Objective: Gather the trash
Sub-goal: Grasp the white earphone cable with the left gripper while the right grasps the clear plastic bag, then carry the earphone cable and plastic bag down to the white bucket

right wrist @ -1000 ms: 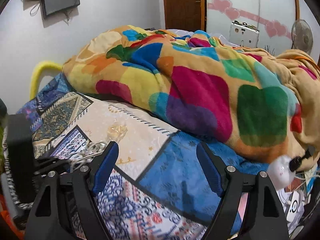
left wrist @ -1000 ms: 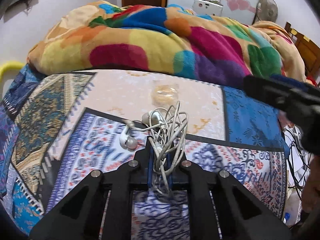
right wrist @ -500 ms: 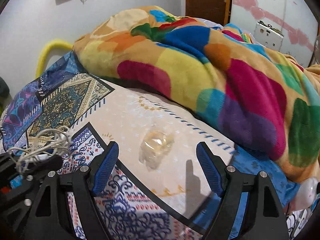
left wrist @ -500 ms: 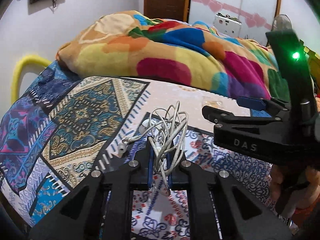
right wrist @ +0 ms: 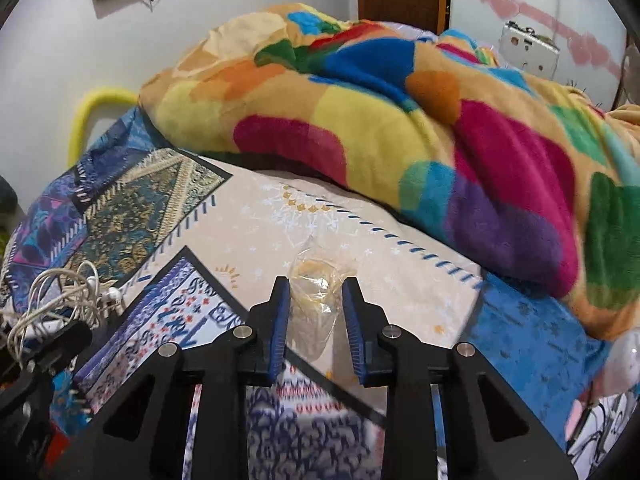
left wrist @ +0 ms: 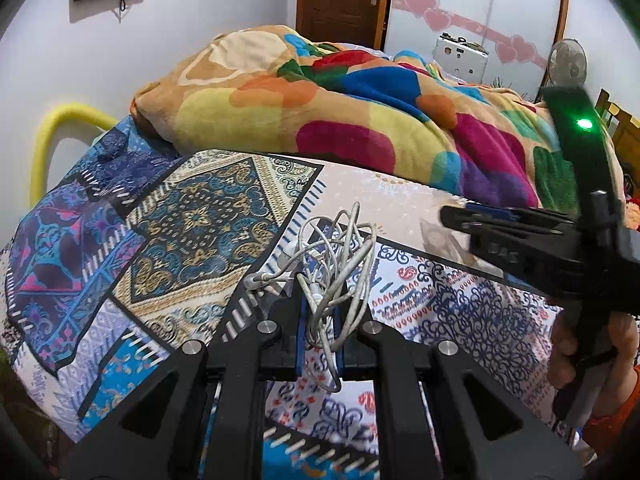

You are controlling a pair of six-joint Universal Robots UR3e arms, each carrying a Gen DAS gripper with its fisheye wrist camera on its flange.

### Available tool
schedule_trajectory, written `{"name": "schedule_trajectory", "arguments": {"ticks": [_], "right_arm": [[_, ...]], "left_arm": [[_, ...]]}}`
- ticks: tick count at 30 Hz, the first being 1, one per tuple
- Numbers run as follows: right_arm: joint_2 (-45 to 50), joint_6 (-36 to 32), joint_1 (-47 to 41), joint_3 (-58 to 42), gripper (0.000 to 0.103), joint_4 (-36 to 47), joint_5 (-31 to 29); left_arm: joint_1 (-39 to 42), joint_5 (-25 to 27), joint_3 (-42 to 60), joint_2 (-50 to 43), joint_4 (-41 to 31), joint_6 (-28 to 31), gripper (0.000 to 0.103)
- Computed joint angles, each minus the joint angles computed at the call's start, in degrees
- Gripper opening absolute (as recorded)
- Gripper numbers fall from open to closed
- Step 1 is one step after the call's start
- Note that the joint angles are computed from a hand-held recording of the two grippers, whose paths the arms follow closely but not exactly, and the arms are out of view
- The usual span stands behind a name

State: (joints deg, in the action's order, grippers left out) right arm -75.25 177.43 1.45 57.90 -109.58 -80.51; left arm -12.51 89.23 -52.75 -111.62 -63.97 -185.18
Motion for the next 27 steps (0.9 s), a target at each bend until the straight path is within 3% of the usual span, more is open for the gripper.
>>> {"name": "schedule_trajectory", "arguments": {"ticks": [5,14,24,27], "right_arm": [[-6.69,-0.63,-0.71,2.09,0.024,2.91,0.99],[-12.47,1.7,1.56,-6.89,0.024,12.05,1.42],[-13.35,6.85,13.23,-20.15,0.024,19.35,-4.19],[-12.45,9.18,19.57,-23.32,0.024,19.67,-7.92]], "left_arm": [[0.51,0.68,-1.47,5.15,-3.18,0.38,0.01],[2.67,1.19,-4.02,17.14,-9.47,0.81,0.01],[9.18,-1.22,-7.03,33.39,-19.35,4.15,0.01],[15.74,-5.3,-8.71,40.04,-24.2,7.48,0.01]]}}
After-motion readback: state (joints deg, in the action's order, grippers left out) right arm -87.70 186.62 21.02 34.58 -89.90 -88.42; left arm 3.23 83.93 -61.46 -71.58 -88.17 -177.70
